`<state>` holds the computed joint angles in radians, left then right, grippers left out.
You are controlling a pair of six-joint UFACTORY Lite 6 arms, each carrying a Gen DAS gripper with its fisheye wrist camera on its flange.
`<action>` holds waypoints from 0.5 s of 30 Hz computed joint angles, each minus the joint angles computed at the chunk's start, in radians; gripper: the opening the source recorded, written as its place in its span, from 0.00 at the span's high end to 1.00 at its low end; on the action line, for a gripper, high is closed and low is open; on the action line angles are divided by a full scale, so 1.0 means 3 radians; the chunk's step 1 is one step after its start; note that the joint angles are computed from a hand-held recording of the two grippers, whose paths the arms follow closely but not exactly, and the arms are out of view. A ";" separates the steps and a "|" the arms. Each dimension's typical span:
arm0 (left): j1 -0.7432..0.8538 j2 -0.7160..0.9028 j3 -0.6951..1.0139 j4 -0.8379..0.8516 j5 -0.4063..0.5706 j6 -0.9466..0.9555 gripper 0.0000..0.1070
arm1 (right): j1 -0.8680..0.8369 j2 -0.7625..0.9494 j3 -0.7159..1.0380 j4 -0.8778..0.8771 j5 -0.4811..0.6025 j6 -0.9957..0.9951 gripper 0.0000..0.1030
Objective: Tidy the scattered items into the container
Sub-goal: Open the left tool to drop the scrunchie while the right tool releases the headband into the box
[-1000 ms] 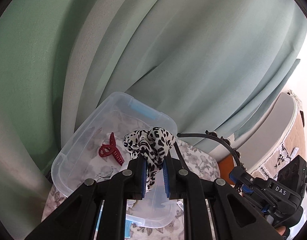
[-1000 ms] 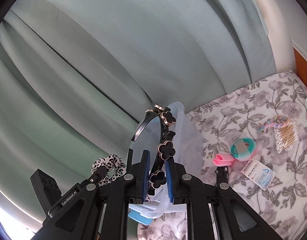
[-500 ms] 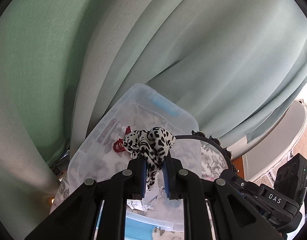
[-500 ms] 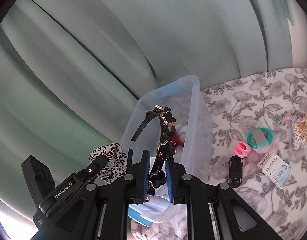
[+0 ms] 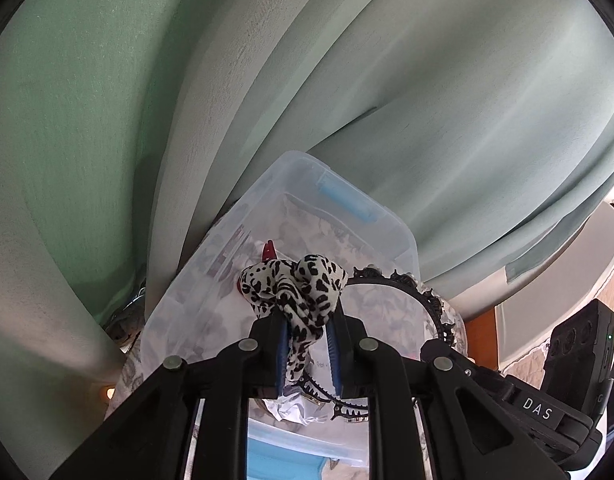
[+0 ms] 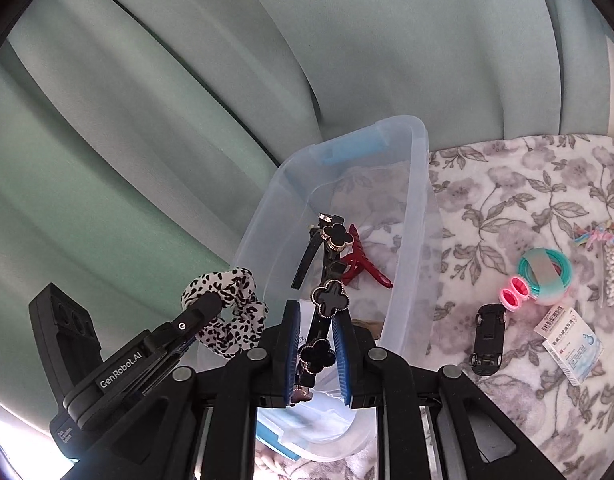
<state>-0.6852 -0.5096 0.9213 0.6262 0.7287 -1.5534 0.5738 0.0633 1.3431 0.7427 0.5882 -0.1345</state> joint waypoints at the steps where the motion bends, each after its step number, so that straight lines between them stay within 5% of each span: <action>1: 0.0003 0.0003 0.0001 -0.0004 -0.0001 -0.0004 0.79 | -0.0002 0.0010 0.0005 0.0000 0.0005 0.0000 0.81; 5: -0.0013 0.0002 0.0007 -0.0004 0.0004 -0.0022 0.64 | -0.0008 0.0065 0.0048 -0.0048 0.0029 0.0029 0.80; 15: 0.0009 0.0018 0.0031 -0.0036 -0.0009 0.0004 0.43 | -0.0034 0.0057 0.0021 0.0057 -0.0008 -0.0119 0.54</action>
